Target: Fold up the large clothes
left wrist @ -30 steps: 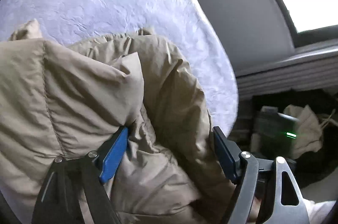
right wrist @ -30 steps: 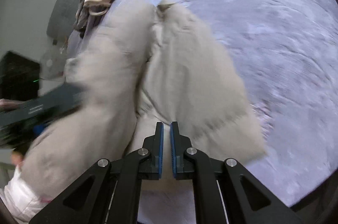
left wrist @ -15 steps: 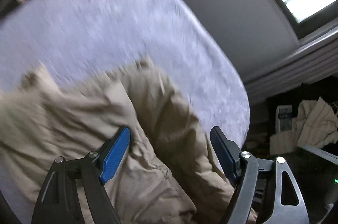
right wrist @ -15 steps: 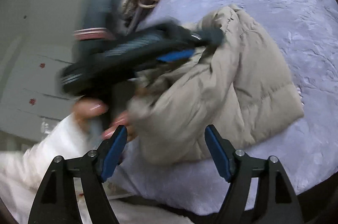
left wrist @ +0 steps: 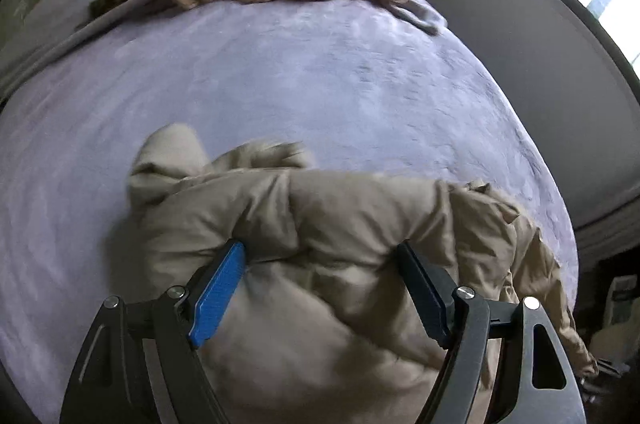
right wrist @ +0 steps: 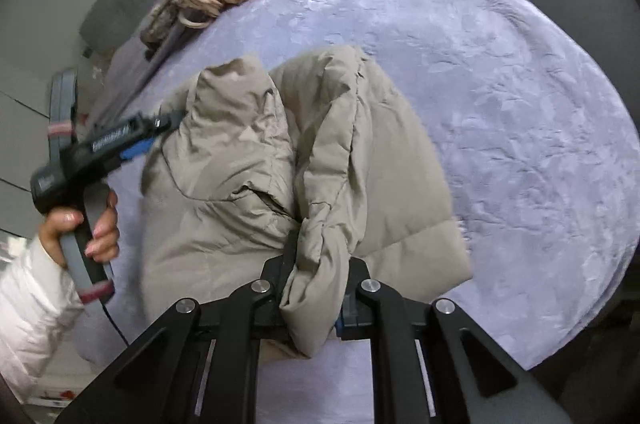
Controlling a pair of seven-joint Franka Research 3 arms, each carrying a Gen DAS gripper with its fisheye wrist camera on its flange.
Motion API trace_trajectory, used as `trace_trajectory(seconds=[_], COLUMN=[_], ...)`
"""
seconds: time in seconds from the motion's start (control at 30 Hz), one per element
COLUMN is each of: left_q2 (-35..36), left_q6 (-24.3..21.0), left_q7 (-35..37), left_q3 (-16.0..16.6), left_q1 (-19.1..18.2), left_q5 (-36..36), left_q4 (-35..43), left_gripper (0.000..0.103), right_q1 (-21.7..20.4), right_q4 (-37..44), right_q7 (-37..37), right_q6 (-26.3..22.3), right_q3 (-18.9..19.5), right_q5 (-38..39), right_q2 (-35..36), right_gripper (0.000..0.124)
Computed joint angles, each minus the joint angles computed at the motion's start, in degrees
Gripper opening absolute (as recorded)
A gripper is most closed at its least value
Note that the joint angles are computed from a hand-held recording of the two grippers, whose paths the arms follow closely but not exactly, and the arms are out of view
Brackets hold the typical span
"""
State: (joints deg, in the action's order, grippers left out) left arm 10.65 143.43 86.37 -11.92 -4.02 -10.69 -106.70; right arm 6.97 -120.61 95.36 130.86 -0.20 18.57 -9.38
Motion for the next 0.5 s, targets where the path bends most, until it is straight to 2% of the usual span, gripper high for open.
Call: trace_trajectory(seconds=[0.07, 0.23, 0.43, 0.5], left_q2=[2.48, 8.4, 11.36, 11.42], left_q6=[0.07, -1.73, -3.54, -3.71], left_q7=[-0.63, -3.95, -7.92, -8.18], left_q3=[-0.79, -1.89, -1.74, -1.8], left_q1=[-1.48, -4.65, -6.09, -6.13], left_q5=[1.54, 5.88, 9.56, 10.34], left_q4=[2.56, 9.41, 12.66, 12.68], left_gripper=[0.079, 0.079, 0.079, 0.079], right_q1=[-0.8, -2.95, -4.14, -4.33], right_q4=[-1.11, -2.89, -4.38, -4.1], right_q7=[0.97, 2.17, -2.54, -3.35], right_q6=[-0.04, 0.6, 2.77, 1.86], right_q3=[-0.15, -1.85, -2.96, -3.03], right_q5=[-2.24, -1.78, 0.94, 1.77], right_q2=[-0.95, -0.09, 2.79, 3.43], right_gripper=[0.014, 0.014, 0.016, 0.017])
